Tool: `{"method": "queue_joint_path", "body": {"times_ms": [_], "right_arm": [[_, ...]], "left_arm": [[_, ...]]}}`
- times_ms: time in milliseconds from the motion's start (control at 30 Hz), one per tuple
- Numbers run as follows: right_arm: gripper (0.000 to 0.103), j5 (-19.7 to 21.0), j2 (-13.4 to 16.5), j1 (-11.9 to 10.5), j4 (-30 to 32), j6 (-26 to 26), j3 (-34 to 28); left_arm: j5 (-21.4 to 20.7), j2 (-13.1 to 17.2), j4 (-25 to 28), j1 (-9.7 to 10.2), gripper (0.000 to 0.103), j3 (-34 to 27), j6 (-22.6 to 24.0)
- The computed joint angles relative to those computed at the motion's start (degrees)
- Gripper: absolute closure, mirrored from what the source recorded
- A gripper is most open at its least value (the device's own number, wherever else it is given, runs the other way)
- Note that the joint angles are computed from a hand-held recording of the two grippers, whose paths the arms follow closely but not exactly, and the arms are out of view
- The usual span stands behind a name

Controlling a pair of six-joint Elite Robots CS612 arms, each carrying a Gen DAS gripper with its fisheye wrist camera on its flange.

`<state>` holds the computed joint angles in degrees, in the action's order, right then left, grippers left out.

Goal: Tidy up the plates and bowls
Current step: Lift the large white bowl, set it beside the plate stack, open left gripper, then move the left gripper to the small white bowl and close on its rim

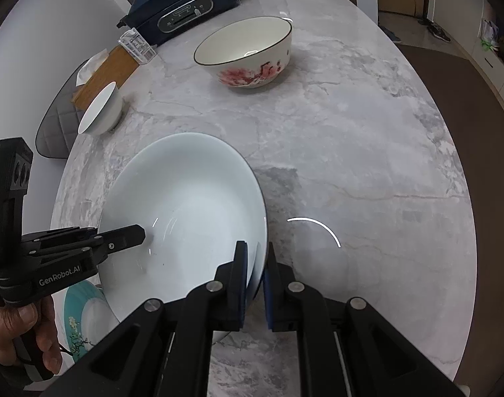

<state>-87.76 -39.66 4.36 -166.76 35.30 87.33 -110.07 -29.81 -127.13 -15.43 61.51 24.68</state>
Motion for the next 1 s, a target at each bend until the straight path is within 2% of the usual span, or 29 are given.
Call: {"method": "queue_joint_path", "body": {"times_ms": [100, 133, 167, 200, 233, 300, 333, 367, 433, 467, 500, 533, 600, 733, 800, 1000], "right_arm": [[0.09, -0.2, 0.1, 0.1, 0.3, -0.2, -0.4], [0.09, -0.4, 0.2, 0.1, 0.3, -0.1, -0.4], [0.089, -0.3, 0.1, 0.1, 0.2, 0.1, -0.3], [0.079, -0.2, 0.1, 0.1, -0.3, 0.3, -0.1], [0.058, -0.3, 0.0, 0.2, -0.9, 0.6, 0.1], [0.04, -1.1, -0.5, 0.2, -2.8, 1.6, 0.9], [0.038, -1.4, -0.7, 0.2, -4.1, 2.0, 1.5], [0.037, -1.8, -1.0, 0.2, -5.5, 2.5, 2.2], [0.026, -3.0, -1.7, 0.3, -7.2, 3.9, 3.4], [0.025, -3.5, -2.0, 0.3, -8.2, 4.5, 4.1], [0.018, -3.9, -2.3, 0.3, -9.3, 5.2, 4.8], [0.011, -4.3, -2.6, 0.4, -9.9, 5.7, 5.4], [0.0, -6.1, -3.1, 0.8, -10.8, 7.0, 6.5], [0.0, -7.7, -4.1, 1.5, -11.2, 8.7, 8.0], [0.0, -7.0, -4.4, 1.7, -11.6, 8.5, 8.3], [0.0, -7.2, -5.2, 2.8, -8.8, 6.1, 6.7]], "left_arm": [[-0.7, -0.1, -0.2, 0.4, 0.087, -0.3, -0.2], [-1.2, -0.1, 0.1, 0.58, 0.081, -0.5, -0.2], [-1.3, -0.2, 0.1, 0.69, 0.068, -0.5, -0.2], [-1.5, -0.4, -0.4, 0.83, 0.058, -0.4, -0.4], [-2.1, -0.5, -0.9, 1.09, 0.044, -0.2, -0.5], [-3.4, -1.0, -0.7, 1.62, 0.038, -0.1, -0.3], [-3.3, -1.2, -0.7, 1.86, 0.033, -0.1, -0.2], [-3.2, -1.4, -0.8, 2.12, 0.031, 0.1, -0.3], [-3.9, -1.8, -1.1, 2.91, 0.031, 0.3, -0.8], [-4.2, -2.1, -1.4, 3.32, 0.026, 0.5, -1.1], [-4.4, -2.4, -2.2, 3.78, 0.021, 0.9, -1.5], [-4.2, -2.6, -2.6, 4.16, 0.001, 1.2, -1.9], [-2.6, -3.3, -3.0, 4.68, 0.0, 1.8, -2.3], [-2.4, -4.8, -8.9, 6.28, 0.0, 5.0, -3.2], [-2.2, -5.4, -10.1, 6.85, 0.0, 6.0, -3.9], [-5.4, -6.4, -12.0, 8.34, 0.0, 7.8, -5.8]]}}
